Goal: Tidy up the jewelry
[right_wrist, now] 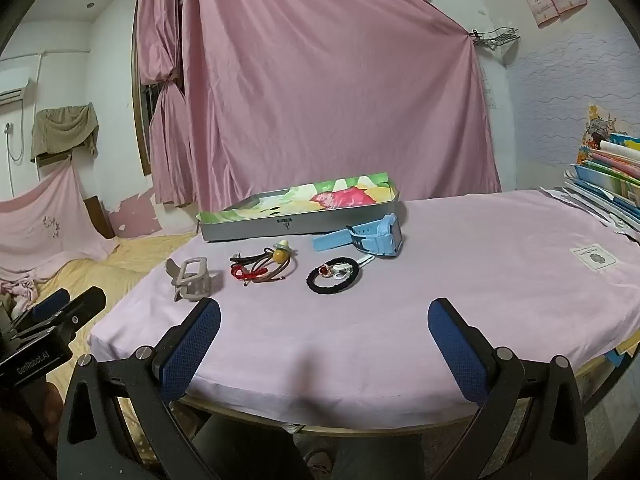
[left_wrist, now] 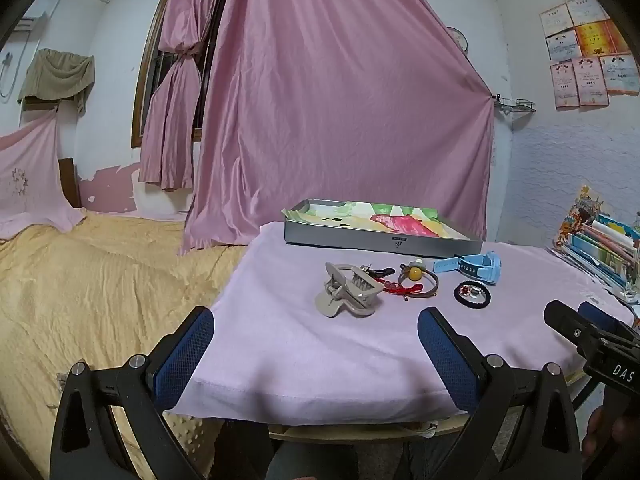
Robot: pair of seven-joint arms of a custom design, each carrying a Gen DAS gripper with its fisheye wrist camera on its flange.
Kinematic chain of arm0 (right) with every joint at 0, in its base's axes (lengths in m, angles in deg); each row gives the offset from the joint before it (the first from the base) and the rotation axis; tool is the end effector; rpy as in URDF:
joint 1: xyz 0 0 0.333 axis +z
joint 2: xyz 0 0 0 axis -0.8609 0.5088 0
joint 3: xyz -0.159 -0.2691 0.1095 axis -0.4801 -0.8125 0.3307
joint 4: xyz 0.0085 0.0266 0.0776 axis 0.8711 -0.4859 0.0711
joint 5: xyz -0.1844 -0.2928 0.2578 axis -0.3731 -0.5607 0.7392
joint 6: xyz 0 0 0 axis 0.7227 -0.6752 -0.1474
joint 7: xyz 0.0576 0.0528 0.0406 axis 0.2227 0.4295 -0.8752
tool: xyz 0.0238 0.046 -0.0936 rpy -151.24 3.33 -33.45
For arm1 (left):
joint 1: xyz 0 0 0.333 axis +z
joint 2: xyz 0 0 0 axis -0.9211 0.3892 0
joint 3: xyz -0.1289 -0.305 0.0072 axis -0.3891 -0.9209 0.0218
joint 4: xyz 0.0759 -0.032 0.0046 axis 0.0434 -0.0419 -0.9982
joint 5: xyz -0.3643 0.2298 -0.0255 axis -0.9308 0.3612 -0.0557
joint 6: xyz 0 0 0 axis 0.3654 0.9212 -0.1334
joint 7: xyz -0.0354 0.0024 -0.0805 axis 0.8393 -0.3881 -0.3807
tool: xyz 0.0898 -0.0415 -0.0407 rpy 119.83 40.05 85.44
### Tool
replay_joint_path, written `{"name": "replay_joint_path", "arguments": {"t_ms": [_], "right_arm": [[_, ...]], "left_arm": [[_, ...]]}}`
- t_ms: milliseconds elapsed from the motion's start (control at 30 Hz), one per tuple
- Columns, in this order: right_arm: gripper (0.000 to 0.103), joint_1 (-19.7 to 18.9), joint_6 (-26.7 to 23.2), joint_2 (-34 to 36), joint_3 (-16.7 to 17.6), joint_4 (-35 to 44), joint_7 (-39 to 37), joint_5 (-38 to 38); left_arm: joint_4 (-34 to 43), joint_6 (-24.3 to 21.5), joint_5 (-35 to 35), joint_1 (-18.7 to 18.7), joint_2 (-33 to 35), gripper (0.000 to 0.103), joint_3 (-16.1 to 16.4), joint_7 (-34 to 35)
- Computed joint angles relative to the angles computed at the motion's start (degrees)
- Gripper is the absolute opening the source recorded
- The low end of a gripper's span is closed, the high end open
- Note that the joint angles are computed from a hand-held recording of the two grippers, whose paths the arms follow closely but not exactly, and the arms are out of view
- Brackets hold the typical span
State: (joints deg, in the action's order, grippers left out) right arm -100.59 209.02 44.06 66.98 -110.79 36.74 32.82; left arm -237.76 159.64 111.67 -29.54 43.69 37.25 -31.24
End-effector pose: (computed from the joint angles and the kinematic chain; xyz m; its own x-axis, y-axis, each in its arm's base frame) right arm 0.4538 0.2921 0.4917 0.1587 -0.9717 -0.1747 -0.3876 0.1015 -0.9162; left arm 0.4245 -0.1846 0.5125 0.1641 -0.9825 0.0883 -0.3158 -0.1371 -0.9389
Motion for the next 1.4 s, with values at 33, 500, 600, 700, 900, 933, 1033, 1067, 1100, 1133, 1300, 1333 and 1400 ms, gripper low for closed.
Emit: {"name": "replay_joint_path", "arguments": {"t_ms": [33, 500, 600, 700, 900, 933, 1033, 1067, 1100, 1133, 1300, 1333, 1400], "right_arm": [[0.102, -0.1, 0.2, -0.1, 0.1, 0.0, 0.0, 0.0], [0.102, 1.2, 0.2, 0.1, -1.2, -0.4, 0.0, 0.6], [0.102, 1.8, 0.1, 0.2, -1.6, -0.5, -0.3, 0.8], [0.102, 1.7, 0.0, 0.4, -1.5, -0.4, -0.5, 1.0], [0.102, 1.7, 0.0, 0.3, -1.5, -0.3, -0.6, 1.1], [0.102, 1.7, -0.1, 0.3, -1.5, -0.3, -0.6, 1.1], [0.102, 1.4, 0.3, 0.4, -1.3, -0.3, -0.7, 1.2], [0.102, 1.0, 0.3, 0.5, -1.0, -0.1, -0.7, 1.2], [0.102, 0.9, 0.2, 0.5, -0.9, -0.1, -0.7, 1.3], [0.102, 1.3, 0.3, 0.4, -1.2, -0.2, -0.7, 1.3], [0.102, 2.3, 0.6, 0.2, -2.0, -0.6, -0.8, 1.6], [0.102, 2.4, 0.6, 0.3, -2.1, -0.7, -1.0, 1.7], [0.102, 2.6, 0.5, 0.2, -2.3, -0.7, -1.2, 2.0]], "left_arm": [[0.0, 0.0, 0.0, -0.1, 0.1, 0.102, 0.1, 0.1], [0.0, -0.2, 0.2, -0.6, 0.4, 0.102, 0.5, 0.8], [-0.1, 0.0, 0.3, -0.5, 0.4, 0.102, 0.7, 0.8], [-0.1, 0.1, 0.2, -0.5, 0.6, 0.102, 0.9, 1.0], [-0.2, 0.0, 0.0, -0.9, 0.4, 0.102, 1.3, 1.6], [-0.2, -0.1, -0.1, -0.9, 0.3, 0.102, 1.1, 1.4], [-0.1, -0.2, -0.1, -0.9, 0.3, 0.102, 1.2, 1.4], [-0.1, -0.2, 0.0, -0.9, 0.2, 0.102, 1.2, 1.4], [-0.1, -0.1, 0.0, -0.9, 0.2, 0.102, 1.3, 1.4], [-0.1, 0.0, 0.0, -0.8, 0.1, 0.102, 1.3, 1.4], [-0.4, -0.6, 0.2, -2.1, -0.4, 0.102, 2.3, 1.4], [-0.4, -0.6, 0.3, -2.1, -0.4, 0.102, 2.4, 1.5], [-0.4, -0.5, 0.4, -2.3, -0.4, 0.102, 2.6, 1.5]]}}
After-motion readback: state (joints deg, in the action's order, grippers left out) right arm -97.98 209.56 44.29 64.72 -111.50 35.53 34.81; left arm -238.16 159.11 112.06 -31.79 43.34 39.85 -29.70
